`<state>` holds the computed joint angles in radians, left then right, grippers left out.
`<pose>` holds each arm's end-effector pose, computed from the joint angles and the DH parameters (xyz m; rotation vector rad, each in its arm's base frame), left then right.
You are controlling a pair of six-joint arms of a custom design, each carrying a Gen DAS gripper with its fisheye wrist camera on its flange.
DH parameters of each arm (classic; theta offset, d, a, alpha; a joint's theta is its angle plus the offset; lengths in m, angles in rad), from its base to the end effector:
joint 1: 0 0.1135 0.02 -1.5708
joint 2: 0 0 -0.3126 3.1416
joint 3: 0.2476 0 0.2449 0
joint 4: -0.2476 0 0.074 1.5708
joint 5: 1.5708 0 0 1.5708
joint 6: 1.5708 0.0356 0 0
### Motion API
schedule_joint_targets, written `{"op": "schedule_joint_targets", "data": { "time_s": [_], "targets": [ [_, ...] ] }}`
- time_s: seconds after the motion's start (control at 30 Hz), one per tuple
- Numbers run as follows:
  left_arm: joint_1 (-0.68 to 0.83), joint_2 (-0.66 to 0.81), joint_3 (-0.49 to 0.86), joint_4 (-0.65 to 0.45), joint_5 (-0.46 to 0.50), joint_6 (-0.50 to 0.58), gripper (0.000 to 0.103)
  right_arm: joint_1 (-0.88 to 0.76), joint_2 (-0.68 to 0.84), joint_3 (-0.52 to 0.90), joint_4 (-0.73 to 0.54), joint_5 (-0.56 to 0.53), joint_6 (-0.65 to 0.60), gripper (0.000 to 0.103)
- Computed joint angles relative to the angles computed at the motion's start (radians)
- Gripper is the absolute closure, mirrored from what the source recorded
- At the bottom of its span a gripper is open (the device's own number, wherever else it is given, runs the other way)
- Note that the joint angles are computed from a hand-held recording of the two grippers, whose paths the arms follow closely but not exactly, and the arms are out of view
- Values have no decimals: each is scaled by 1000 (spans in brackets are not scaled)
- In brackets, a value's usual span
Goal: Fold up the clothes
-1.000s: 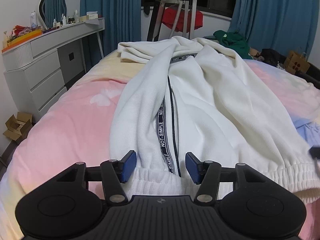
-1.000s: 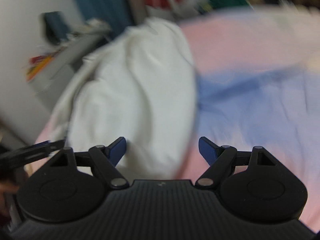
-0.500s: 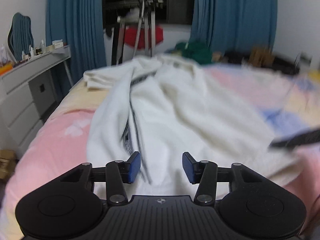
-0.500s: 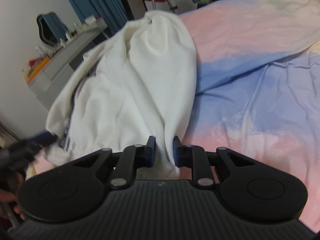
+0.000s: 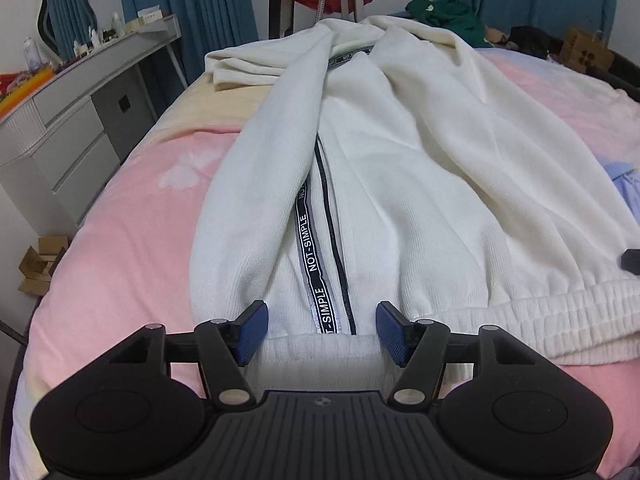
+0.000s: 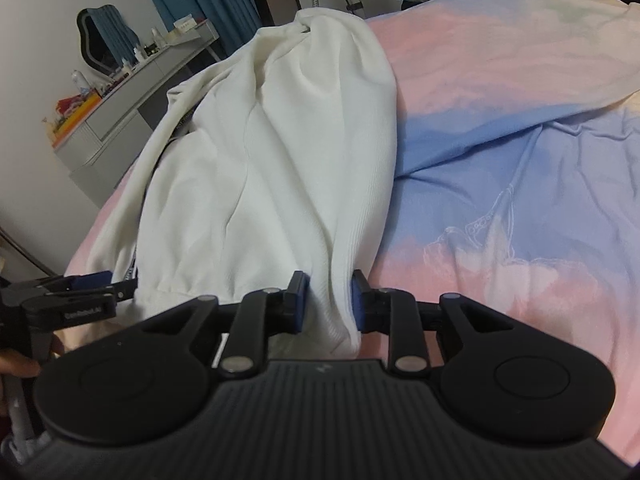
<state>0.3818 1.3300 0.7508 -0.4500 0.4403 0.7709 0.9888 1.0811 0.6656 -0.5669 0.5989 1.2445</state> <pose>0.2207 0.0723 0.2463 0.6243 2.3793 -0.0892 0.1112 0.1325 0.2624 0.5155 2.2933 0.3202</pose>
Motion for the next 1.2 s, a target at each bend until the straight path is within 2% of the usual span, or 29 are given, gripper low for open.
{"op": "schedule_joint_targets", "data": {
  "time_s": [0.07, 0.1, 0.13, 0.17, 0.2, 0.3, 0.43, 0.47, 0.53, 0.57, 0.6, 0.7, 0.8, 0.83, 0.9, 0.97, 1.0, 1.1, 1.2],
  "targets": [
    [29, -28, -6, -12, 38, 22, 38, 7, 0, 8, -12, 6, 8, 72],
    [44, -49, -11, -17, 62, 35, 31, 11, 0, 11, -18, 9, 13, 71],
    [55, -78, -26, -6, 78, 48, 29, 17, 0, 13, -23, 14, 19, 70],
    [51, -112, -45, 16, 69, 58, 20, 23, 0, 15, -28, 19, 26, 69],
    [32, -134, -65, 36, 37, 69, 2, 26, 0, 17, -33, 22, 30, 68],
    [-36, -175, -117, 89, -68, 89, 0, 26, 4, 22, -38, 23, 32, 66],
    [-35, -102, -80, 78, -53, 41, 1, 14, 13, 18, -23, 12, 17, 65],
    [-22, -86, -67, 69, -31, 31, 4, 9, 14, 15, -18, 6, 13, 65],
    [3, -62, -50, 62, 2, 4, 25, -5, 12, 6, -5, -5, 8, 64],
    [12, -54, -46, 71, 4, -16, 53, -10, 12, 2, 1, -9, 7, 64],
    [21, -47, -43, 80, 6, -35, 57, -14, 14, -2, 5, -13, 6, 64],
    [67, -3, 12, 11, 90, -44, 80, -15, 14, -15, 21, -26, 7, 65],
    [120, 8, 74, -55, 210, -61, 84, -14, -3, -31, 46, -35, 11, 72],
    [150, 22, 121, -104, 266, -66, 84, -17, -16, -39, 55, -43, 25, 78],
    [211, 74, 244, -226, 373, -75, 85, 1, -49, -55, 79, -40, 79, 81],
    [264, 142, 401, -365, 462, -87, 85, 64, -73, -64, 116, 20, 161, 82],
    [272, 172, 476, -394, 474, -114, 85, 112, -62, -61, 152, 72, 197, 82],
    [298, 269, 717, -481, 493, -166, 85, 202, 32, -34, 329, 155, 217, 82],
    [318, 395, 1001, -564, 492, -225, 85, 187, 178, -13, 612, 98, 171, 83]
  ]
}}
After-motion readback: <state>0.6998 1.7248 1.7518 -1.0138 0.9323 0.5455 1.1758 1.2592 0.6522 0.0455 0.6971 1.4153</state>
